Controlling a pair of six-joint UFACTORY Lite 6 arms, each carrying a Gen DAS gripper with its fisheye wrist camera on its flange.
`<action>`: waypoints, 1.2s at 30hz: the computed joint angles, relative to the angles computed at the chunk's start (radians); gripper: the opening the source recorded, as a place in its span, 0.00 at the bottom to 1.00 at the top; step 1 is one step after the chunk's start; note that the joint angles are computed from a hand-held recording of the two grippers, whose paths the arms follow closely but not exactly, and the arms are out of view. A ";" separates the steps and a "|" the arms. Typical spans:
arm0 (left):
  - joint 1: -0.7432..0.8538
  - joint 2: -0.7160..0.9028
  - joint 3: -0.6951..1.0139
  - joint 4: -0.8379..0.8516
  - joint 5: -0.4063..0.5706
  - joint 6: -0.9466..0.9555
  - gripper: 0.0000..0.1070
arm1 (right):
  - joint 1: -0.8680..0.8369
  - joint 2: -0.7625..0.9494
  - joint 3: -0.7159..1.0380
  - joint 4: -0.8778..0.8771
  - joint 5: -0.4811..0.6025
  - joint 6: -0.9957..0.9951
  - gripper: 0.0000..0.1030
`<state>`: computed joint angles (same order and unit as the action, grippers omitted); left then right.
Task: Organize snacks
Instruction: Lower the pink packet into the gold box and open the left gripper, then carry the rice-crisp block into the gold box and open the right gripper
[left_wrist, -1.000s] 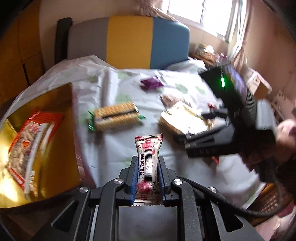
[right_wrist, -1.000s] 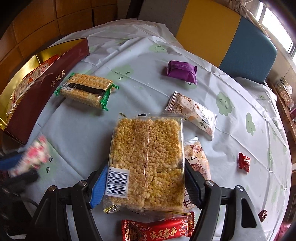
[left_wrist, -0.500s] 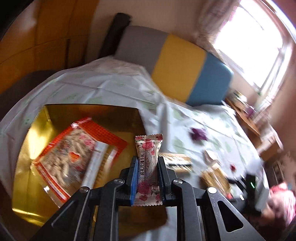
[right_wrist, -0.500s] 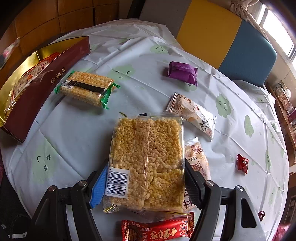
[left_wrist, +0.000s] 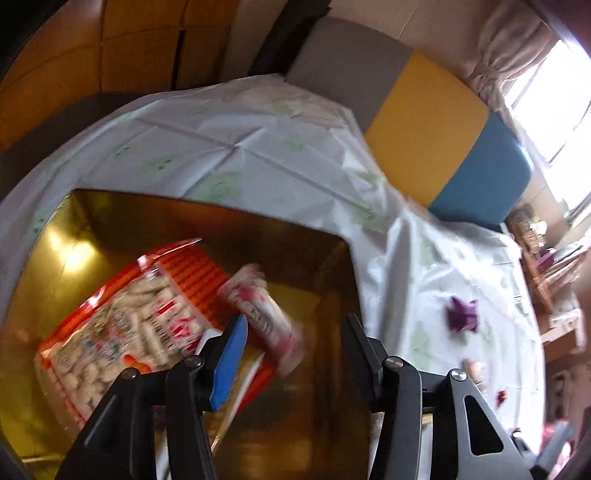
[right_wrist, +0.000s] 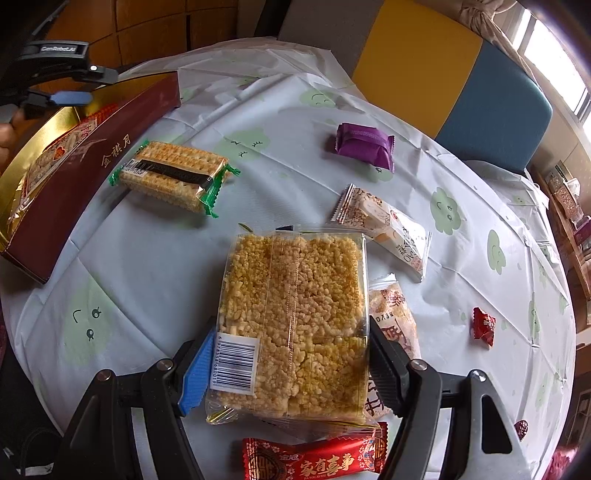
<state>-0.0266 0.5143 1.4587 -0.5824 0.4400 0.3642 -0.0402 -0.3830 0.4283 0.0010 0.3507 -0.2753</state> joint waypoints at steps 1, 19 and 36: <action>0.002 -0.027 -0.044 -0.017 -0.017 0.033 0.49 | 0.001 -0.001 0.000 -0.003 0.001 0.003 0.72; -0.003 -0.563 -0.663 0.185 -0.234 0.008 0.49 | -0.008 -0.014 -0.017 0.021 -0.033 -0.048 0.72; 0.075 -0.784 -0.872 0.006 -0.215 0.252 0.49 | 0.056 0.110 0.068 -0.252 -0.025 0.299 0.72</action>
